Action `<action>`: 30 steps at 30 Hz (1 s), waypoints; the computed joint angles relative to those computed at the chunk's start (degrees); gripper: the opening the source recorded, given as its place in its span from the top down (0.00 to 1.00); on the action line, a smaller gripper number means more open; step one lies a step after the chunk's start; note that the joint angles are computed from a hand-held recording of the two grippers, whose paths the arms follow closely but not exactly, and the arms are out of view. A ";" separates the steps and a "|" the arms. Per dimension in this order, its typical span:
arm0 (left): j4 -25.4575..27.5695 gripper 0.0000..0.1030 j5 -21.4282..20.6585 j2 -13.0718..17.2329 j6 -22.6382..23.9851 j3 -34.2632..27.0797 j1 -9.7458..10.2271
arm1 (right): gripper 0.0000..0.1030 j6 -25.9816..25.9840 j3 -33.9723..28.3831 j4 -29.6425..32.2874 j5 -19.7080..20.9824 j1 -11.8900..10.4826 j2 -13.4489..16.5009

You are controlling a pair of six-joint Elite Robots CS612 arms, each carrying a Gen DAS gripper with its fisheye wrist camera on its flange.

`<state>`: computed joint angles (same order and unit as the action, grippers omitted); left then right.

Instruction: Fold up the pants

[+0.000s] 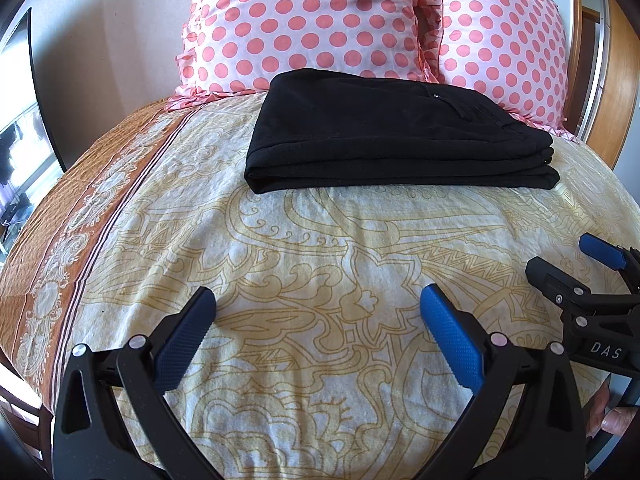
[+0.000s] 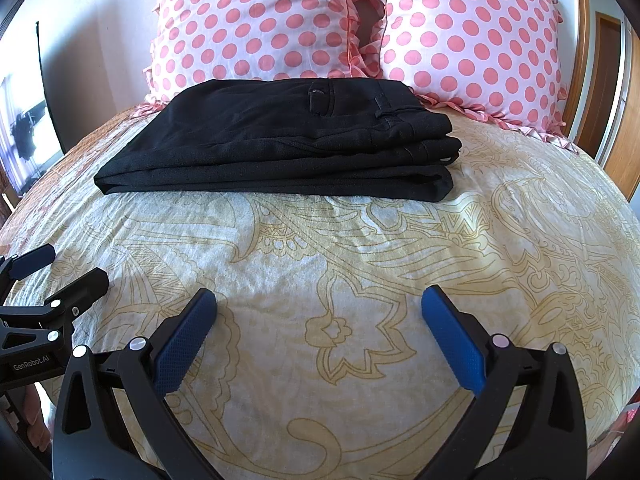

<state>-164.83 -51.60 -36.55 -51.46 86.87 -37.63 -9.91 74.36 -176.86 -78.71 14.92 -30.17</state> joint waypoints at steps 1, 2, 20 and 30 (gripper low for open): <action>0.05 0.02 0.05 0.01 -0.07 -0.02 -0.01 | 0.01 0.00 0.00 0.00 0.00 0.00 0.00; 0.05 0.02 0.03 0.01 -0.08 -0.02 -0.02 | 0.01 0.02 -0.01 -0.01 -0.02 0.01 0.01; 0.41 0.02 0.02 0.02 -0.25 -0.19 -0.03 | 0.01 0.07 -0.06 0.05 -0.08 0.03 0.03; 0.37 0.02 -0.97 -0.07 0.39 -0.19 0.09 | 0.01 0.04 -0.09 0.05 -0.02 0.01 0.04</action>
